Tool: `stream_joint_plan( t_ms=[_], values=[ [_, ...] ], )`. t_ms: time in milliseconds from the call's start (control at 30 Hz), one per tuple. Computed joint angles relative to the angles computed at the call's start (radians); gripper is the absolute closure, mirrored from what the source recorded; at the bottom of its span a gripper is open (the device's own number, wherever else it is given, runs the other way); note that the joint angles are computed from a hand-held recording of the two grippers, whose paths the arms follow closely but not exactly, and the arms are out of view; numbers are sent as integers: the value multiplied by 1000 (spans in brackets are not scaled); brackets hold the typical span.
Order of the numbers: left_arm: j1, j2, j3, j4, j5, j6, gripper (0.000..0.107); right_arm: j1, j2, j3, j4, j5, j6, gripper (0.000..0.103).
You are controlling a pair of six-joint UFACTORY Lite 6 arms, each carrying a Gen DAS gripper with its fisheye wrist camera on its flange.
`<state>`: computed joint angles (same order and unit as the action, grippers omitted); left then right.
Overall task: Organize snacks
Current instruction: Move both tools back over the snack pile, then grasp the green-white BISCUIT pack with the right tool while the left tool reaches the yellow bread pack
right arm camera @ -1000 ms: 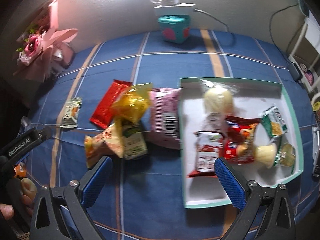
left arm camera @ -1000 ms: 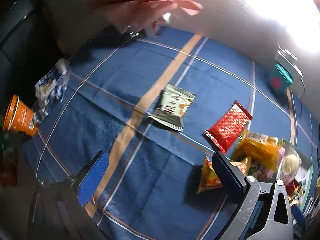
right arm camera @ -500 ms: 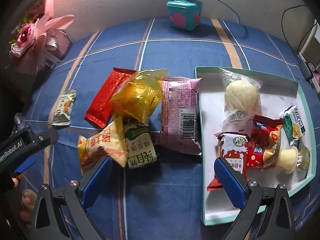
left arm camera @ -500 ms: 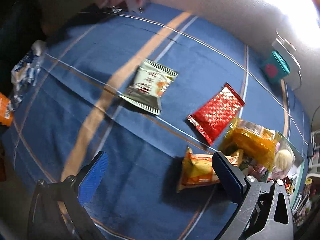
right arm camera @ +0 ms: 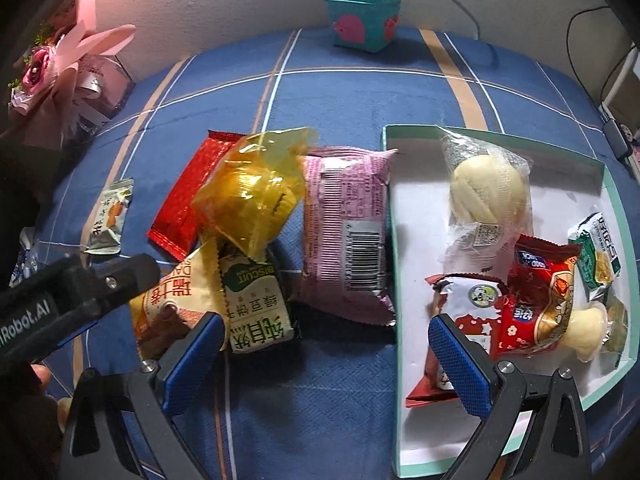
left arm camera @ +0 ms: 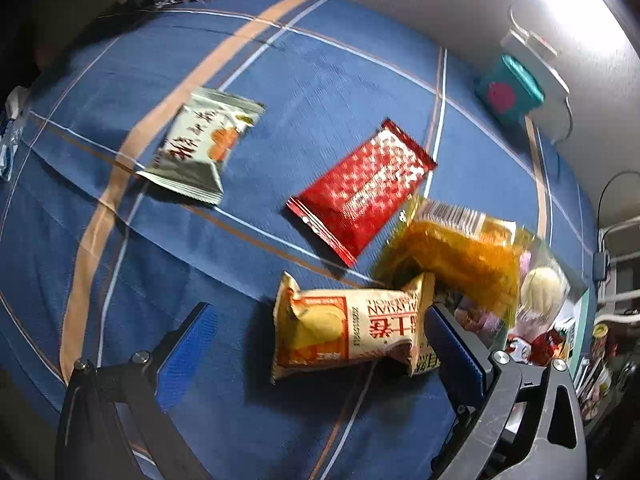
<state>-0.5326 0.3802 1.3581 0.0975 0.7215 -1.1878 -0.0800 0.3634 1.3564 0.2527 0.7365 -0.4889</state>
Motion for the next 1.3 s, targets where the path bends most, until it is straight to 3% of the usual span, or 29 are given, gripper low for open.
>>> stream_joint_plan(
  t_ms=[200,500,767,933,1100,1300],
  values=[
    [-13,67,42,-26,20,22,4,-9,5,6,-2,5,4,0],
    [3,-2,-58,14,34,-76,4,16,-11,-16,39,-3,-13,1],
    [39,-82,-154,6,18,-86,4,70,-46,-56,103,-20,-56,18],
    [41,-99,-164,6,41,-54,4,102,-20,-50,99,-20,-34,21],
    [76,-152,-260,-33,2,-10,4,118,-6,-61,78,-31,-9,23],
    [47,-230,-338,-8,21,-58,4,137,29,-57,58,-38,22,36]
  ],
)
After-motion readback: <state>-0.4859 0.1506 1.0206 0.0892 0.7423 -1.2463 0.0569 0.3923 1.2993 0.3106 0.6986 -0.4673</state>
